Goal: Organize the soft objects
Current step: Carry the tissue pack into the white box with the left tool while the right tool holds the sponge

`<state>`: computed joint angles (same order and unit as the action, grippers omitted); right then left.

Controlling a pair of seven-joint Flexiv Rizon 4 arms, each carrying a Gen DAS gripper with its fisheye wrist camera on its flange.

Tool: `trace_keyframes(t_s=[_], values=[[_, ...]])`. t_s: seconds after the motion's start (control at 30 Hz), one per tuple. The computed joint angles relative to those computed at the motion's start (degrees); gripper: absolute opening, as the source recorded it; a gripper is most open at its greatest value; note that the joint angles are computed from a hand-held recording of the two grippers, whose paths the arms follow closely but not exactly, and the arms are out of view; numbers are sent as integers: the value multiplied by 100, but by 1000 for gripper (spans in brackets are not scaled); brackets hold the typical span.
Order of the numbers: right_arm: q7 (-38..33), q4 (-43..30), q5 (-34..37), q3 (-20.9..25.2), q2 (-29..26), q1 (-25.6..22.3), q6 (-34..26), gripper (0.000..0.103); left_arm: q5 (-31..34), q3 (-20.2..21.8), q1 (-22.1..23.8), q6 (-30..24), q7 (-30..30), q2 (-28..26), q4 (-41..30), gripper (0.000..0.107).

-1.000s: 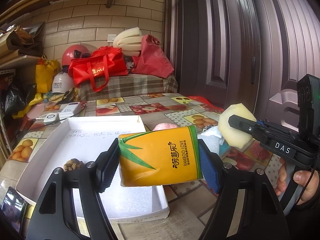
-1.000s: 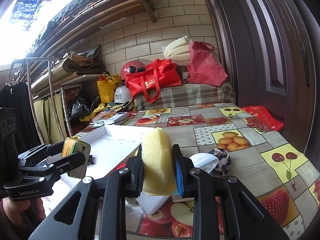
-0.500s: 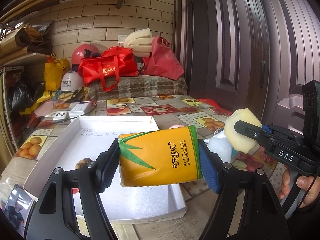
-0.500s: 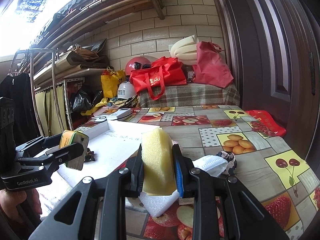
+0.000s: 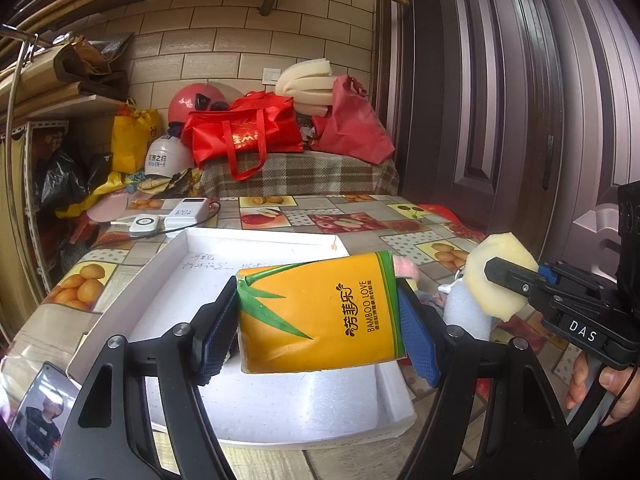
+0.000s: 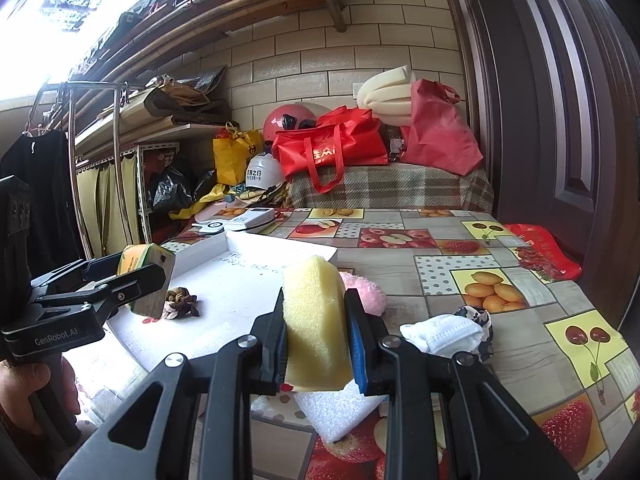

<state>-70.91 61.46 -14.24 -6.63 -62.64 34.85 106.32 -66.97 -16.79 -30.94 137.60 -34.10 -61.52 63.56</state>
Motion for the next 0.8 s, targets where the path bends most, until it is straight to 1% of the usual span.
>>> trace_keyframes(t_s=[0.3,0.43,0.6,0.8], values=[[-28,-263,-271,243,-120,-95,-249,26,-65,-22,98,216,-93,17,86,74],[-32,-388,-415,381,-181,-145,-368,26,-17,-47,179,297,-268,87,277,74],[-122,-632,-707,794,-302,-300,-632,26,-56,-46,215,361,-319,103,334,74],[-411,-1035,-952,1366,-511,-451,-1099,26,-202,-93,235,530,-144,47,240,74]])
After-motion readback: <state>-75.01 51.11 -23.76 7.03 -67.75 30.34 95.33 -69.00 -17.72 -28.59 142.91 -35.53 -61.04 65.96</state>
